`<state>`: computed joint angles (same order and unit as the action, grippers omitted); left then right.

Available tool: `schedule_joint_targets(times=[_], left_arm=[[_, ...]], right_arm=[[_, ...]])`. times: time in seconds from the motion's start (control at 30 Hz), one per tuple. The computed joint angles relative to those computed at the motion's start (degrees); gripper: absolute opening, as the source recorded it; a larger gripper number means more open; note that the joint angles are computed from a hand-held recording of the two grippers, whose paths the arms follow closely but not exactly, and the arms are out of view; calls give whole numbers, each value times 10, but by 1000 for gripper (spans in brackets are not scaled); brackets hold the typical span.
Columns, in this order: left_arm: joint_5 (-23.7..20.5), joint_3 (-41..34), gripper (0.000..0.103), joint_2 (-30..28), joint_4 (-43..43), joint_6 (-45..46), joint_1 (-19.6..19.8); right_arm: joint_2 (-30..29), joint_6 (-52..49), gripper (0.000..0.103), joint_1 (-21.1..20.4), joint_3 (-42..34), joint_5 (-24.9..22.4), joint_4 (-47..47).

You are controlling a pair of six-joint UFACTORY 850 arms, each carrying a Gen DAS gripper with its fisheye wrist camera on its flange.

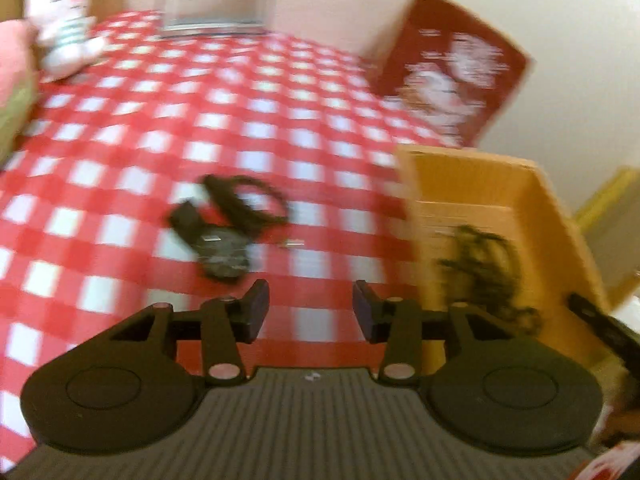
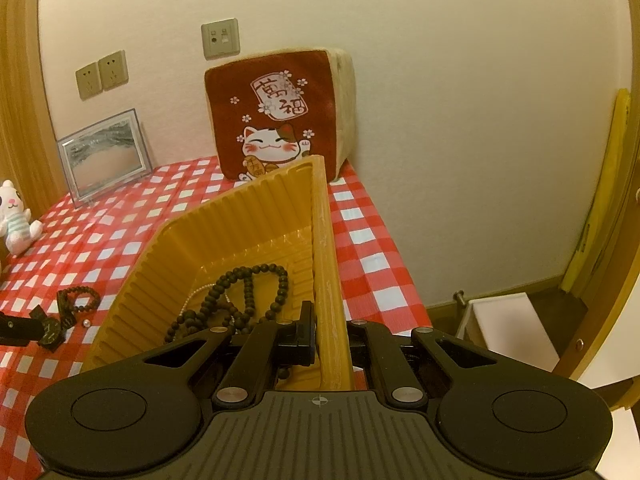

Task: Organize jewelry
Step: 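Move the left tool back toward the black wristwatch on the cloth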

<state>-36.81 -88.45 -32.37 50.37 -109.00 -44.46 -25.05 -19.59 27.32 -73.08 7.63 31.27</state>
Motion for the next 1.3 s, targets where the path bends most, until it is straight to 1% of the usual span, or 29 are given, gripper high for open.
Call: schedule_joint_targets(times=[0.07,0.1,0.17,0.23,0.27,0.43,0.63,0.77,0.83,0.9,1.03,1.2,1.3], left_arm=[[-34,1,47,-5,-12,5,3],[-45,-1,51,-9,-16,8,4],[-59,-2,54,-15,-18,15,6],[-77,-16,63,-28,-21,27,8],[-85,-22,64,-35,-21,30,9],[-98,-46,65,-60,-21,44,17],[-130,-71,66,-86,-13,68,23],[-119,-49,65,-73,0,72,24],[-119,-31,60,-62,9,69,23],[-122,-12,58,-50,17,62,22],[-116,22,57,-29,31,46,24],[-120,24,55,-30,65,38,24],[-116,19,54,-36,67,51,30]], right_arm=[[0,-8,5,0,0,-1,6],[0,-11,5,0,0,-2,10],[0,-20,5,0,-1,-3,18],[0,-29,5,1,-1,-3,27],[0,-29,5,1,-2,-3,27],[0,-31,5,1,-2,-4,30],[0,-29,5,0,-2,-4,27],[1,-37,5,1,1,-4,35],[1,-36,5,1,0,-4,35],[1,-36,5,1,0,-4,35],[3,-38,5,1,4,-2,38],[3,-40,5,1,5,-2,39],[4,-48,5,2,7,-1,45]])
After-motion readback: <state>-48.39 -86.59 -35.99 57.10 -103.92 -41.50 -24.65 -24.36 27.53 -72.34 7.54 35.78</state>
